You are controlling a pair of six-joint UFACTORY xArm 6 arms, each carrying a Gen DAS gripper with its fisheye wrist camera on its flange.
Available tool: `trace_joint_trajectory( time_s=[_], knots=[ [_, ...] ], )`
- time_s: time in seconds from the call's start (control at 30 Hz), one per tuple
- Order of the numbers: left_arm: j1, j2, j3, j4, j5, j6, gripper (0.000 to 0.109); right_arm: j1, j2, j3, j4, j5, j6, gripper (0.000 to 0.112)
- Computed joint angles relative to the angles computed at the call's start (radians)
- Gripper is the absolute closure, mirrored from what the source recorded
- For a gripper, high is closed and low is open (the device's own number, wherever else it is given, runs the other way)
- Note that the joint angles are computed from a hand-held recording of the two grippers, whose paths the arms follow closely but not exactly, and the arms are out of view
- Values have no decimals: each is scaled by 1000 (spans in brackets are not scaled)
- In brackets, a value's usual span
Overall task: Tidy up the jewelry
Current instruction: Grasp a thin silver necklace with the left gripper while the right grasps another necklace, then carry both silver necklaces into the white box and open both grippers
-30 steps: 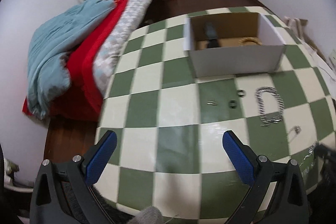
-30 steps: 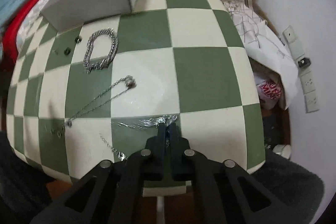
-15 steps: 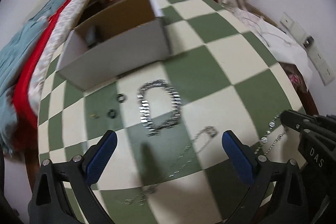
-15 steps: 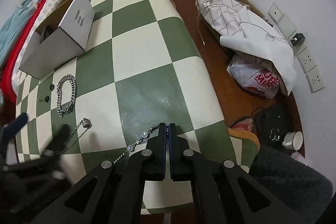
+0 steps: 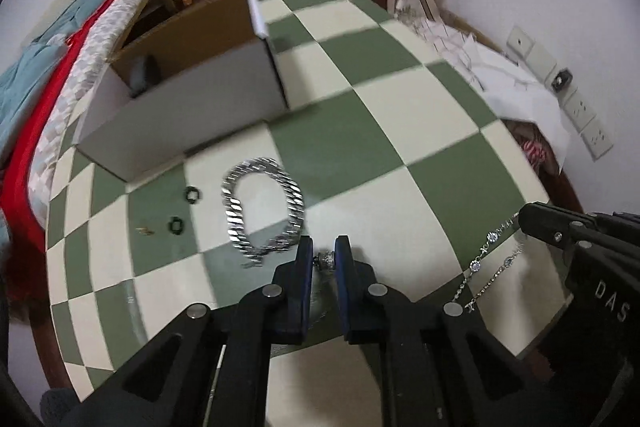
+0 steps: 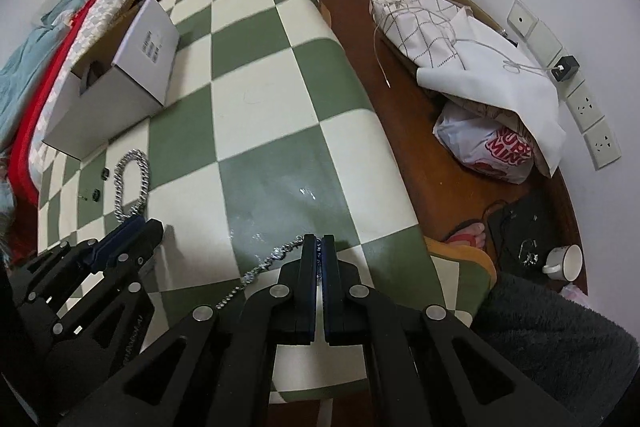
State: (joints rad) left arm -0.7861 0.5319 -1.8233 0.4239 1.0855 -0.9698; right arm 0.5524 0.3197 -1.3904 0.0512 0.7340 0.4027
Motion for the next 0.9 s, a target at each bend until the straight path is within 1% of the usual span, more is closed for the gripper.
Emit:
trace_joint_trajectory(
  time_s=[0.3, 0.43, 0.5, 0.7, 0.8, 0.9],
  knots=[
    [36, -225, 189, 70, -68, -107, 100, 32, -54, -41, 34, -19, -48, 110],
    [54, -296, 229, 80, -85, -121, 100, 50, -49, -101, 51, -10, -72, 110],
    [62, -312, 225, 85, -86, -123, 100, 58, -41, -141, 54, -3, -82, 110],
    [94, -354, 210, 105, -79, -109, 100, 82, 47, -335, 44, 51, -106, 110],
    [117, -361, 183, 123, -66, -96, 100, 92, 119, -472, 40, 93, -119, 110],
    [150, -365, 154, 126, -64, -79, 100, 99, 222, -658, 41, 154, -133, 110]
  ],
)
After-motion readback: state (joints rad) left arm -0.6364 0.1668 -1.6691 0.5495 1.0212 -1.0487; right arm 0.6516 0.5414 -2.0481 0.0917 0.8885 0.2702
